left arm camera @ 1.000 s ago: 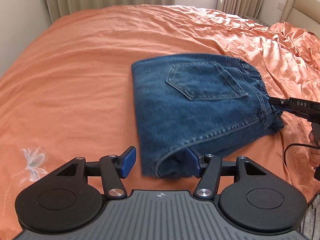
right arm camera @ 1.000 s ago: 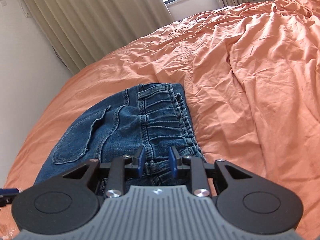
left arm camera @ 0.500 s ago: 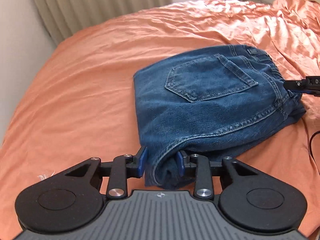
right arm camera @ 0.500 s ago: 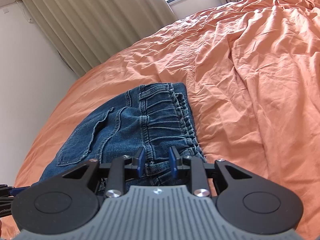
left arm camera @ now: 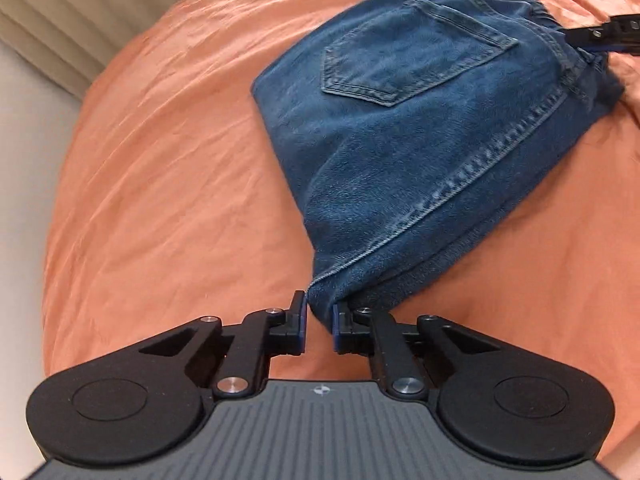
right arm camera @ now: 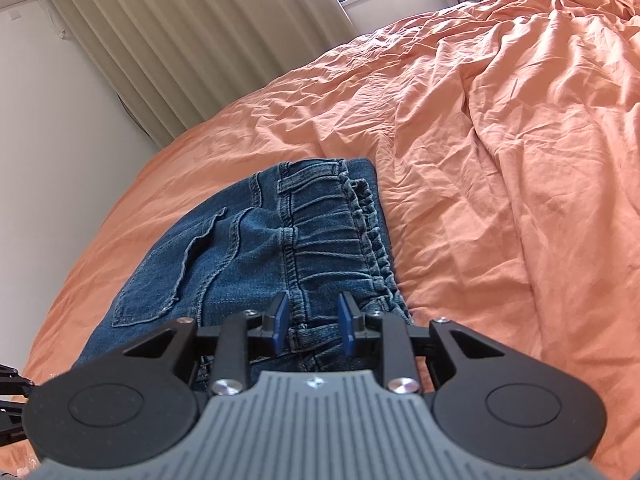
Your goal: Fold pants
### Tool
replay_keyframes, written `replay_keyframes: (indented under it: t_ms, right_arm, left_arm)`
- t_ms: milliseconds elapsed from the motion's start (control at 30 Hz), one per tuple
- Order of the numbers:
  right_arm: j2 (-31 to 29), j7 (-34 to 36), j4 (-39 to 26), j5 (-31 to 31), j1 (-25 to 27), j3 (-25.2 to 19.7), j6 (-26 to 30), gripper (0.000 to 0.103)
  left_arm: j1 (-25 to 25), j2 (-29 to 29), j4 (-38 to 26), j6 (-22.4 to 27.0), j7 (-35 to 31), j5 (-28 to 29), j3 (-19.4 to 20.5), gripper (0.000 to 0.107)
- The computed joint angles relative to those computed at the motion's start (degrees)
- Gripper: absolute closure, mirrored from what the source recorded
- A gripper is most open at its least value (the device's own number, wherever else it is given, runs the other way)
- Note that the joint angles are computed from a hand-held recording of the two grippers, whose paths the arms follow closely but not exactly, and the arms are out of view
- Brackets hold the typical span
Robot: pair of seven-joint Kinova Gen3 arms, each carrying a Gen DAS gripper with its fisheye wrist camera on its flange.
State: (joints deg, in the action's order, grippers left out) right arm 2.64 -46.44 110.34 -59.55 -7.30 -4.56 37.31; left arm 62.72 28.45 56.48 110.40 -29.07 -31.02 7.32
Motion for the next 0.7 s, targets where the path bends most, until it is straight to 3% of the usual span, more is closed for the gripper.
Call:
replay_keyframes:
  t_ms: [367,533,600,700]
  right_arm:
    - [0.2,2.4,0.5,0.5,0.3,-0.2,0.2,0.082]
    - [0.1,3.0,1.0,-0.4,0.5,0.0,0.1,0.082]
    - [-0.6,3.3,1.6,-0.2,0.3,0.0,-0.4,0.082]
    - [-2.3,4.6,3.0,-1.4,0.6,0.8,0.0,0.082]
  left_arm:
    - [-4.2,-4.0,10.7,-11.5,12.3,8.9,1.9,0.099]
    - [-6.3,-5.1,9.1,-9.4,11.0,11.7,3.1,0.082]
    - [-8.2,-3.6,7.9,-6.2,10.6,14.2,4.6,0.083]
    - [-5.5,-3.7,7.1,-4.3,9.7,12.6,3.6,0.083]
